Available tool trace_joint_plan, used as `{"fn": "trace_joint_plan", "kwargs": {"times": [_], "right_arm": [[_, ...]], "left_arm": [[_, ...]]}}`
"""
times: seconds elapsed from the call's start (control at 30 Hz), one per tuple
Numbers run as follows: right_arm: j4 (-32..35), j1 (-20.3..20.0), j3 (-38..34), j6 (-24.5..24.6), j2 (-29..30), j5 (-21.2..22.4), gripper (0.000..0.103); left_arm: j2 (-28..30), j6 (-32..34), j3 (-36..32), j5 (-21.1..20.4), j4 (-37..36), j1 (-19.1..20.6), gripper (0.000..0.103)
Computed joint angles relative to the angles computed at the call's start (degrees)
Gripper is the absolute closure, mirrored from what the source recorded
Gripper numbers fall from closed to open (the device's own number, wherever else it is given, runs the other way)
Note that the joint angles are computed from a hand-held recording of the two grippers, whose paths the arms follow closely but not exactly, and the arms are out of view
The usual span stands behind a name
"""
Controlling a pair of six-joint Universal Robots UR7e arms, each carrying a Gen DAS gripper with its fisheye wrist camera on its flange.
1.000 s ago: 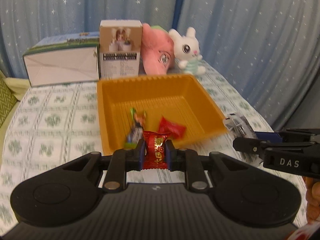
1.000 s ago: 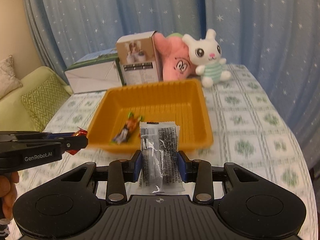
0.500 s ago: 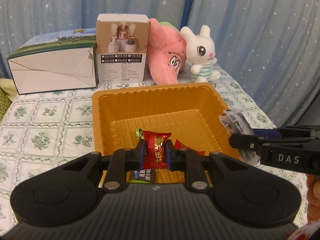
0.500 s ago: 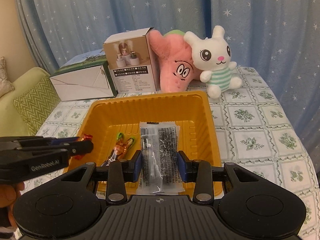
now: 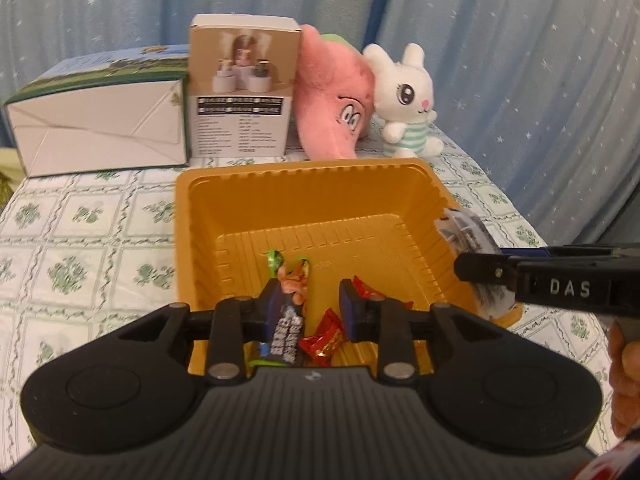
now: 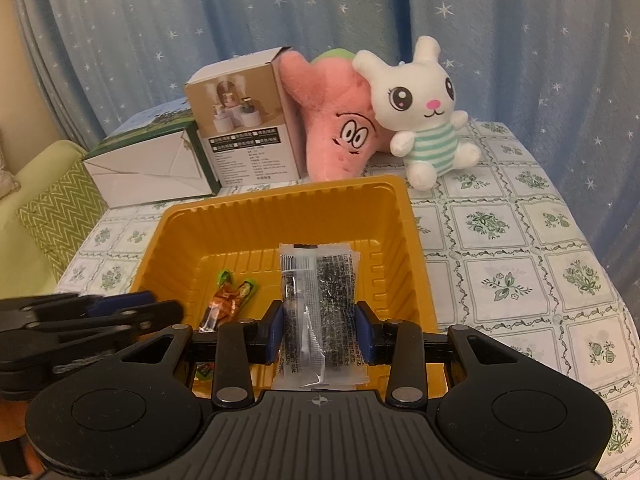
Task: Organize snacks
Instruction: 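Carry both snacks into the orange tray and open both tools, then move both tools back over the remaining snacks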
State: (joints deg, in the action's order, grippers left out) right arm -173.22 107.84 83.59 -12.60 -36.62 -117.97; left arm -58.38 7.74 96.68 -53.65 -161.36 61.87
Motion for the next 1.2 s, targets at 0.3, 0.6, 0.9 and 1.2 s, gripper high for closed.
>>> {"fn": "trace_joint_plan", "kwargs": {"times": [0.3,0.6,0.9,1.2], "right_arm": [[0.06,-0.31,-1.90,-0.61,0.92,-1.10,0.065],[-5.20,-0.20,1.54,0.07,-1.12,-0.59,0.038],[-9.90,1.84,14.21,5.49,-9.52,-2.08,0.038],[-12.82,6.89,28.15,13.46,-18.15,-5.13,0.038]], "left_arm": [[-3.79,-1.07,4.04,-0.03,-2.10,-0.64,0.074],[-7.19,-2.84,8.73,1.41,-3.03,-2.52,0.064],[-14.11,-9.15,17.74,5.82,-1.57,-7.68,0.049],[-24.45,-20.92,27.03,11.73,6.97,-15.27,0.032]]}}
